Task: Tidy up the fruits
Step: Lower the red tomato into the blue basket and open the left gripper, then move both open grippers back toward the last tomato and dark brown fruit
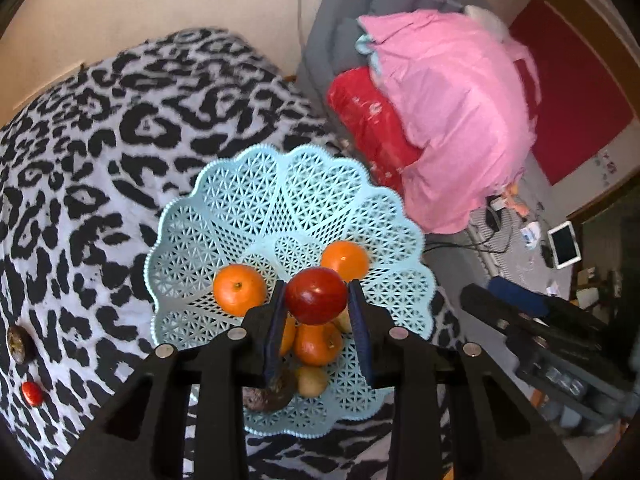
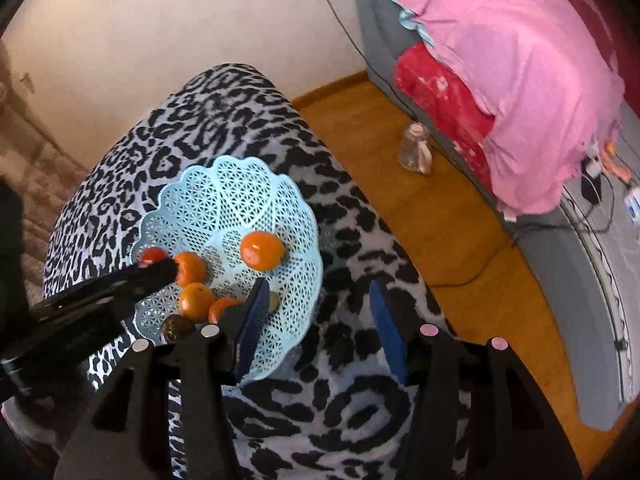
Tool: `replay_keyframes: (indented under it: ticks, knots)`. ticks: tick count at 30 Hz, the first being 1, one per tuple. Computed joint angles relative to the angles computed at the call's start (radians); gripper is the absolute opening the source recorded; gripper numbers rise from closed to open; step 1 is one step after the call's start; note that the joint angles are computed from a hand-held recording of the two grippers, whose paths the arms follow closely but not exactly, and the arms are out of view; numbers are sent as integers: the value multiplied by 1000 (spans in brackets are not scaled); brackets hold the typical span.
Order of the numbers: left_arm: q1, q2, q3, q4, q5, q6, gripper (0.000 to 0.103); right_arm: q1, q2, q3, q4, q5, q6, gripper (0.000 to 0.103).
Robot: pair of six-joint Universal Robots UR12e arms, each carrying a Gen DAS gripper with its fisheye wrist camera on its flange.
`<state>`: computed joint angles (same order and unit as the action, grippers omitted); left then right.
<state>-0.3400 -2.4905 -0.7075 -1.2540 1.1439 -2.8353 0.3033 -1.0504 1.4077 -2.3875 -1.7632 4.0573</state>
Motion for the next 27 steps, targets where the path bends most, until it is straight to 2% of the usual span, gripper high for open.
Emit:
replay_keyframes:
  ticks: [1, 2, 3, 5, 8, 12, 16, 27]
  knots:
    - [-2, -7, 11, -10, 6, -10, 46, -1, 1, 1, -8, 7, -8, 54]
    - [-4, -9, 11, -2, 15, -23, 57, -3, 2, 3, -16, 19, -15, 54]
    - [-7, -7, 6, 11, 32, -31, 63, -5, 3, 6, -20, 31, -20, 54]
    - [-8, -4, 2, 11, 45, -31, 63, -7, 11, 0, -18, 55, -31, 54]
    - [-4, 8, -12, 27, 70, -39, 74, -8, 26, -18, -9, 81, -47, 54]
    - [5, 27, -42, 74, 100, -52, 75, -5, 52, -63, -9, 82, -78, 54]
    - [19, 47, -73, 113, 134, -73, 75, 2, 73, -103, -13, 72, -98, 60]
    - [53, 81, -135, 185, 189, -102, 75, 23, 135, -212, 49, 102, -147, 61]
